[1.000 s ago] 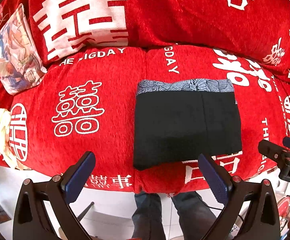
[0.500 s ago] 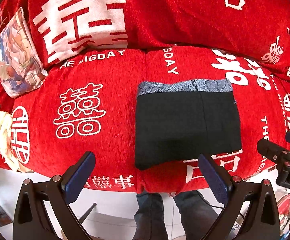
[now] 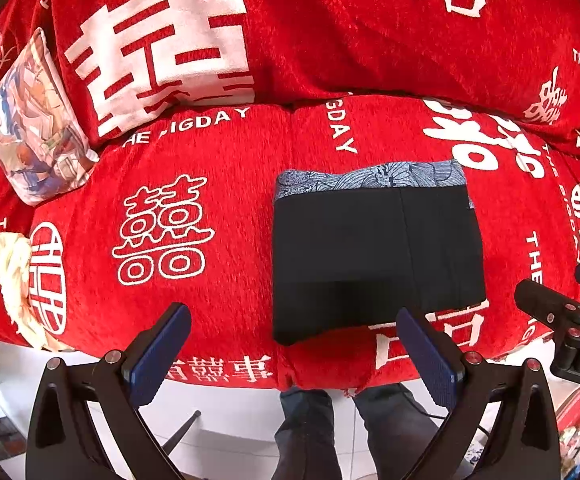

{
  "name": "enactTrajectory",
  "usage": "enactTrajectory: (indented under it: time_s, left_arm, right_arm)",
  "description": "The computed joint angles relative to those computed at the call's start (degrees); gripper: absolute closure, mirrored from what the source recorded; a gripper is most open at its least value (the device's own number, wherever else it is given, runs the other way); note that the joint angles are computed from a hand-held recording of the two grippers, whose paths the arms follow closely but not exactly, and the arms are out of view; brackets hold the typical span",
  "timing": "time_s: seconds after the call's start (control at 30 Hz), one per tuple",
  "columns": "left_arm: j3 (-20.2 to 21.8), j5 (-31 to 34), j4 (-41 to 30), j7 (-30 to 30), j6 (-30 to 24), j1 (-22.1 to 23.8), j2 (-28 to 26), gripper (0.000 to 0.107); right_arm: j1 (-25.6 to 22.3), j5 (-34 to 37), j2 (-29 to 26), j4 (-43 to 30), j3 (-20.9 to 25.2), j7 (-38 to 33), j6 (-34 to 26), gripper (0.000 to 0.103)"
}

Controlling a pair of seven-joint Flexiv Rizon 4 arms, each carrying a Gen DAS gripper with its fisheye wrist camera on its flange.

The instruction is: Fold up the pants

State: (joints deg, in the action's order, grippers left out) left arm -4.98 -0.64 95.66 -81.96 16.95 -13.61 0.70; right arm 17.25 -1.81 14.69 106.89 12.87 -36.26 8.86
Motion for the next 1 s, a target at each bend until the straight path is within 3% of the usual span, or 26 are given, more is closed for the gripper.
enactTrajectory:
  time_s: [1.0]
  left_arm:
    - [-0.2, 0.7, -0.2, 0.7, 0.1, -0.2, -0.1, 0.004]
  right_arm:
    - [0.4, -2.2, -0.6, -0.5, 0.3, -0.9, -0.8, 0.000]
